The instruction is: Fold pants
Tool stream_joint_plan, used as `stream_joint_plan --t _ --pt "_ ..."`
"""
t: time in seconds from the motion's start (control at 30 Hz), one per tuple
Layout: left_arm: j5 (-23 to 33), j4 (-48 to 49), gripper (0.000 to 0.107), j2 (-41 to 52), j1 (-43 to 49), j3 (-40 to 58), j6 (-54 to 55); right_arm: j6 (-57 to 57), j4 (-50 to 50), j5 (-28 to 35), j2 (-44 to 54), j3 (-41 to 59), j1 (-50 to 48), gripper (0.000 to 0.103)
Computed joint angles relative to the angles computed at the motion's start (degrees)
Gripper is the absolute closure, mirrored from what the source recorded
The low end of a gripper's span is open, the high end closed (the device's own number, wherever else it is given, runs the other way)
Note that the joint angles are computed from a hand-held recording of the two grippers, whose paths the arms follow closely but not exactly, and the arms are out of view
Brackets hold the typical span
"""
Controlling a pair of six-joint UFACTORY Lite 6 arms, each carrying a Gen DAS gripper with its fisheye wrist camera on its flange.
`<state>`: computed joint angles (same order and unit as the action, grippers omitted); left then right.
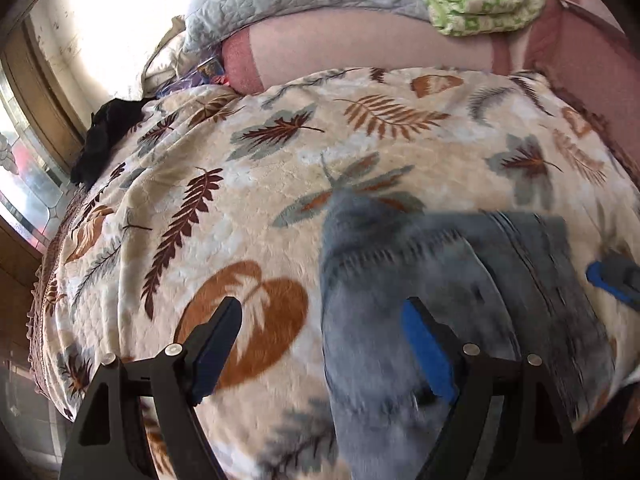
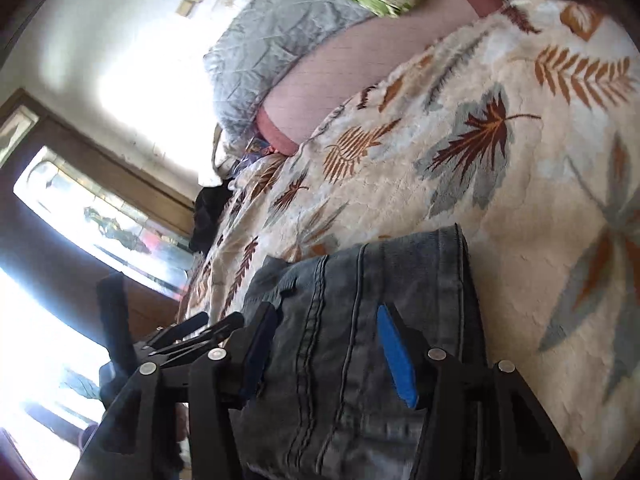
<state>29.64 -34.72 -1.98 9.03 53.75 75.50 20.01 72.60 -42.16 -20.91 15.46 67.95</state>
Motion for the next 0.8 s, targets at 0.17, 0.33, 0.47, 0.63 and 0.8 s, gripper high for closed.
stream_joint_plan --t 0.17,0.33,0.47,0.63,0.8 --pt "6.4 -2.5 0.024 -9.9 8.3 -10.3 12.5 -17.3 16.7 -3.5 4.0 6.9 11.0 0.046" --pt "1.9 -2.4 0.023 -8.0 9.3 -15.7 16.4 -12.1 16.2 4.1 13.6 11.1 12.8 0.046" --pt "2.4 -2.2 0.020 -5.2 9.8 -14.1 14.1 -13.9 20.4 3.6 19.2 15.3 15.8 0.046" --pt "7.8 3.9 0.020 -5.5 11.5 -10.1 6.3 -9.0 19.4 1.0 16.5 13.0 17.5 0.046" --pt "13.4 -1.5 0.020 -10.1 19.2 -8.5 14.1 -13.0 27.4 -9.6 13.6 13.3 24.8 0.046"
